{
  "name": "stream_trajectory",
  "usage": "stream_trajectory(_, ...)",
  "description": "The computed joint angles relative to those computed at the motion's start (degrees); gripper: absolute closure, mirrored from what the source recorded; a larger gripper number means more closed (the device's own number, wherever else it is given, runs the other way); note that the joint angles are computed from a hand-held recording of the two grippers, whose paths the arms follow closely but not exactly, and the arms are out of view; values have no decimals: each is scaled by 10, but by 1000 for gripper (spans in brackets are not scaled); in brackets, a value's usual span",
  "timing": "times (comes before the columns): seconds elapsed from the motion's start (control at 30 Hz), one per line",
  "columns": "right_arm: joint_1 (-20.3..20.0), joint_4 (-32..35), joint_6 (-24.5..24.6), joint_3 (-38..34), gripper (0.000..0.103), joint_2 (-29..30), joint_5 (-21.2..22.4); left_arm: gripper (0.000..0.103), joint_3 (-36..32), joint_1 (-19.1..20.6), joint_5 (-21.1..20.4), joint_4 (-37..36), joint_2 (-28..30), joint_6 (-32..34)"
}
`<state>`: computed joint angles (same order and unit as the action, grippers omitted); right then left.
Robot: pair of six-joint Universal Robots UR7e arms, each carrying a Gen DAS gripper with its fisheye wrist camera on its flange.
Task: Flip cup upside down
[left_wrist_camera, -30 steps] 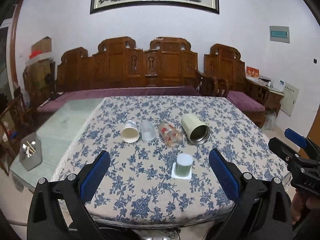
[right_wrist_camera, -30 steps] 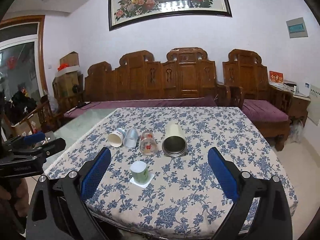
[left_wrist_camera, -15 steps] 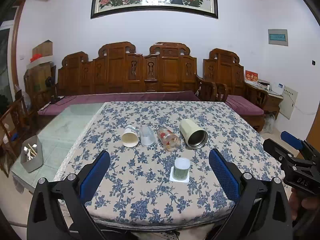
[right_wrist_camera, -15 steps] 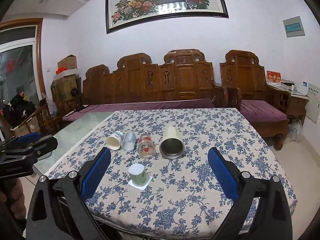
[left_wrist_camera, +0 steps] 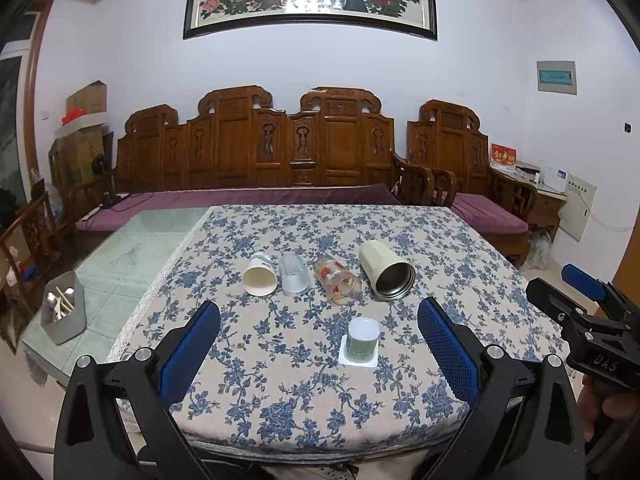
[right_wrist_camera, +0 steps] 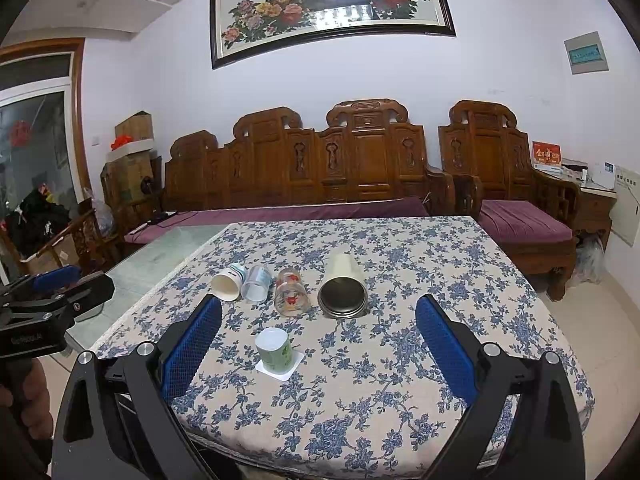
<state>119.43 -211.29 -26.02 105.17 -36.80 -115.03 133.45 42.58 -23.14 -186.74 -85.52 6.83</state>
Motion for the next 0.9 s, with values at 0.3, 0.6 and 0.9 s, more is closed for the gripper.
stream_trajectory(0.3, -2, -2, 0, -1, 5, 1, 0, 8, 1, -3, 2, -6, 3, 3)
stream_trajectory(0.6, -3, -3, -1, -2, 5, 1, 2, 8, 1, -3, 1, -17, 6, 11)
stream_trajectory(0.9, -3, -4, -1, -1, 5, 0, 2, 8, 1, -4, 1, -21, 8, 14)
